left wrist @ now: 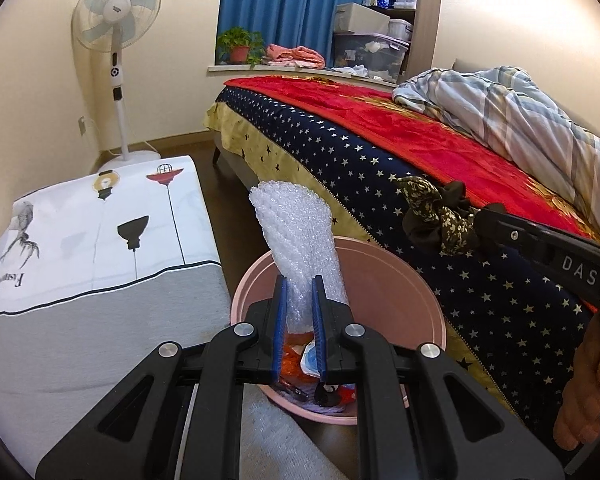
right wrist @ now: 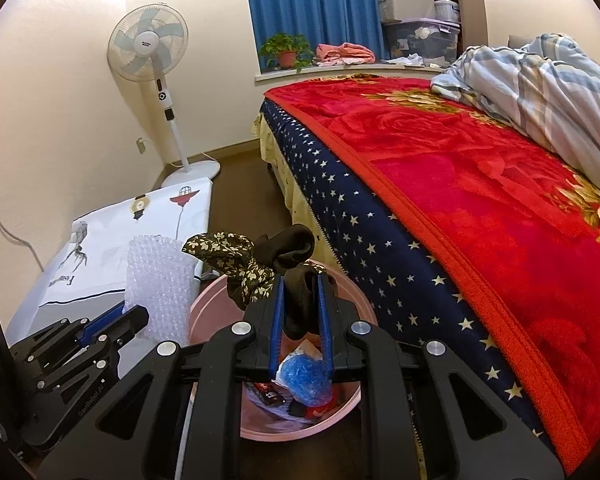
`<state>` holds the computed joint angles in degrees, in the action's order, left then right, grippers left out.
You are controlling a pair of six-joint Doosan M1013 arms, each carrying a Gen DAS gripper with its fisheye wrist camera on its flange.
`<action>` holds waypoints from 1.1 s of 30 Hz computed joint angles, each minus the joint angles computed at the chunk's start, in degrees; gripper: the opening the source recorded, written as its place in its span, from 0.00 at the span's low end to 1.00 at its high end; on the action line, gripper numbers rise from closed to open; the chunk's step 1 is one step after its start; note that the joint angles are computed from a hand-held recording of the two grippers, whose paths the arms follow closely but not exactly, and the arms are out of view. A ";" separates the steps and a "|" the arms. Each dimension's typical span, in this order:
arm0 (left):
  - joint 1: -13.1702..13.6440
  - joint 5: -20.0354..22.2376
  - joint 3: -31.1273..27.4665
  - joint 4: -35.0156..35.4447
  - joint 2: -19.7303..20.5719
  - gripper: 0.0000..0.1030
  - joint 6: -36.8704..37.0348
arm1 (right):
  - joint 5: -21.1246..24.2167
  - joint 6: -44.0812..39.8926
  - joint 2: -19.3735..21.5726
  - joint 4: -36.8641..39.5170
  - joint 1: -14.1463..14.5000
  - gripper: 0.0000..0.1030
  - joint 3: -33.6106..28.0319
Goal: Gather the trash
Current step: 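Carry the dark cloth in the right tool and bubble wrap in the left tool over the bucket, then open both tools to drop the dark cloth and bubble wrap into the bucket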
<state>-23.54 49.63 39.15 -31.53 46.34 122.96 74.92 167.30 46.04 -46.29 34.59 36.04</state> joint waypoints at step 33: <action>-0.11 3.41 -4.37 2.55 3.43 0.46 -2.79 | 1.00 0.86 0.29 2.71 -1.22 0.64 0.95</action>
<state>-23.66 53.04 34.79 -28.98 49.77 120.16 75.92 168.15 46.33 -43.57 33.37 36.99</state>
